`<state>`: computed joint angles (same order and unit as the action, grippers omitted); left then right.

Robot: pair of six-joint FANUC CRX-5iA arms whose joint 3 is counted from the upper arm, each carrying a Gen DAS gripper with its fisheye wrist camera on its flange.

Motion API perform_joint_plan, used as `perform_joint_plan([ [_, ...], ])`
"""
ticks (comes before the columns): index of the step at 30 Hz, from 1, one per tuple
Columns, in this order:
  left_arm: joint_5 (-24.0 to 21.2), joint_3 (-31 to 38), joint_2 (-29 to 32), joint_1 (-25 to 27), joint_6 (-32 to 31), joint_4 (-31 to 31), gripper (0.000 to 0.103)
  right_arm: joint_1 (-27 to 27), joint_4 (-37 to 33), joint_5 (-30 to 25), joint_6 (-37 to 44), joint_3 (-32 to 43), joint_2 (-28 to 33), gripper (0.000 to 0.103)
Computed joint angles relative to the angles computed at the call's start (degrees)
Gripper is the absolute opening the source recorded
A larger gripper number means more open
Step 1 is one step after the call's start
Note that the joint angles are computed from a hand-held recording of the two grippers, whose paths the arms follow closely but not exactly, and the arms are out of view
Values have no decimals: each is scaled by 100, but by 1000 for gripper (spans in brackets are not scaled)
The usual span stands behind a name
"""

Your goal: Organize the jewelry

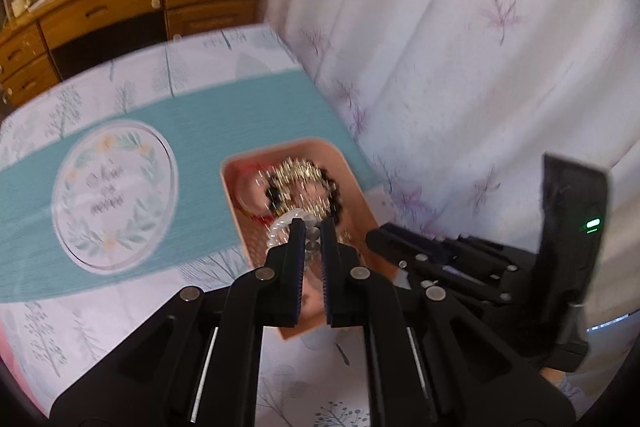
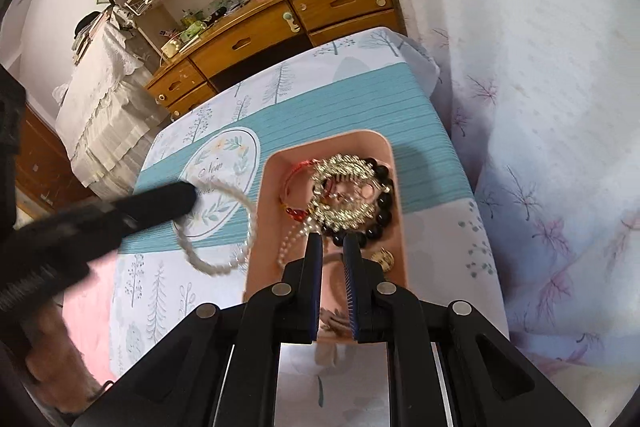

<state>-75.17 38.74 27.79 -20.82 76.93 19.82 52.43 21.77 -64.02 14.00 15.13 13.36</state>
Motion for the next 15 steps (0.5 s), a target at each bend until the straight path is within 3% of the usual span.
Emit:
perform_joint_plan([
  [8,202,-423,-220,-263,72,-590,6,121,37,13,-221,-375,-291,11],
  [10,187,-511,-286,-233,57,-501,12,148,60,40,-254,-420,-323,11],
  [12,240,-606,-370,-186,69,-436,31,193,92,56,-275,-459,-366,11],
  [15,495,-939,-657,-107,58,-373,42,256,131,47,-241,-422,-360,11],
])
